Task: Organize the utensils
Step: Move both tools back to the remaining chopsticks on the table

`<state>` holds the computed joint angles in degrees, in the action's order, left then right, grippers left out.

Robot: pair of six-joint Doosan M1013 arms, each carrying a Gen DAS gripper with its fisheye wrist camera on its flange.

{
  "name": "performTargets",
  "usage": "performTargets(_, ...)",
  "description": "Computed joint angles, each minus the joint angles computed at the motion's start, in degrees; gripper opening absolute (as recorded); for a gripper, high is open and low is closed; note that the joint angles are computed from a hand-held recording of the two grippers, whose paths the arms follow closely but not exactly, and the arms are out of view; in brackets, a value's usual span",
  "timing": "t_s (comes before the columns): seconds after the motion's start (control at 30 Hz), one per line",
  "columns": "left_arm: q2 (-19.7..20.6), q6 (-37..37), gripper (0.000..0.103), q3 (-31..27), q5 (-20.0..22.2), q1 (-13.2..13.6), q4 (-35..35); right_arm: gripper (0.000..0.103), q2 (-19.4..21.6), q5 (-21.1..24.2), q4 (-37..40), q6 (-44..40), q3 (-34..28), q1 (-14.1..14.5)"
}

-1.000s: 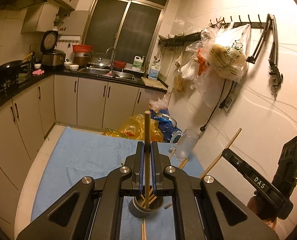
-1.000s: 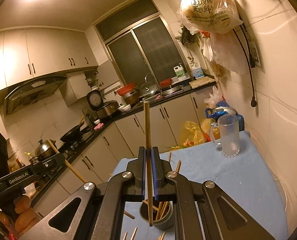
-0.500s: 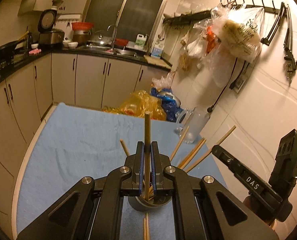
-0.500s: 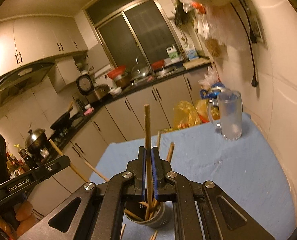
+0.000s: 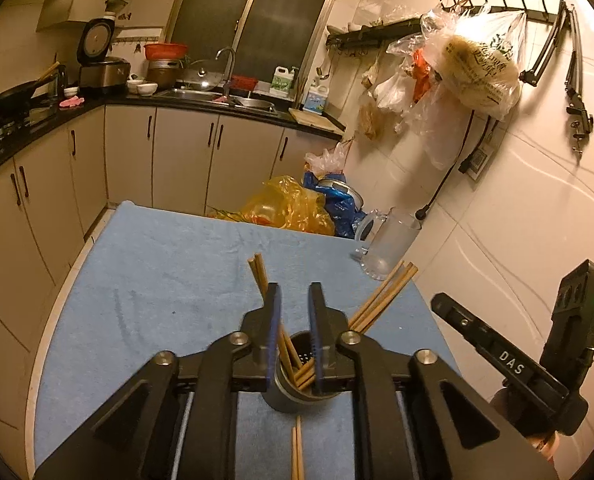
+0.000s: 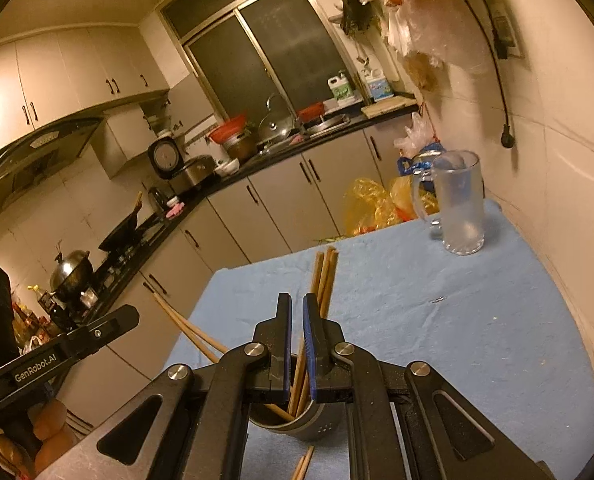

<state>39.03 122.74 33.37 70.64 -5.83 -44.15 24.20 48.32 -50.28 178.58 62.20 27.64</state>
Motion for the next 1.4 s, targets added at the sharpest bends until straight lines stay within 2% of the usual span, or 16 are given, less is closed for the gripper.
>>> performTargets(0.17,-4.8,4.6,0.025,9.2,-5.3,1.3,-0.8,0.011,-1.7,0.6,-1.1,3.2,3.4,1.7)
performTargets(0.4,-11.9,10.3,0.029,25.9,-16.4,3.4,1.4,0.014,-1.6,2.3,1.7,4.7,7.6,4.5)
performTargets(0.6,-14.2,10.4,0.029,35.2,-22.6,4.8,7.1,0.014,-0.9,1.0,7.2,5.5,10.6,5.6)
performTargets(0.7,-13.3,9.8,0.029,35.7,-20.4,5.7,8.0,0.014,-0.2,0.8,9.2,3.7,10.6,6.0)
performTargets(0.87,-12.5,9.0,0.029,36.3,-20.9,5.9,9.2,0.014,1.3,0.3,13.7,-1.3,8.8,6.0)
performTargets(0.9,-11.9,8.9,0.029,35.4,-18.5,6.2,8.7,0.014,1.7,0.5,14.3,-2.5,8.2,6.1)
performTargets(1.1,-10.2,7.1,0.029,33.1,-14.3,6.8,6.1,0.014,3.5,1.5,19.5,-7.8,5.5,5.4)
performTargets(1.4,-9.7,8.4,0.029,32.4,-11.5,7.3,3.1,0.014,7.3,6.4,24.5,-14.8,-0.5,5.0)
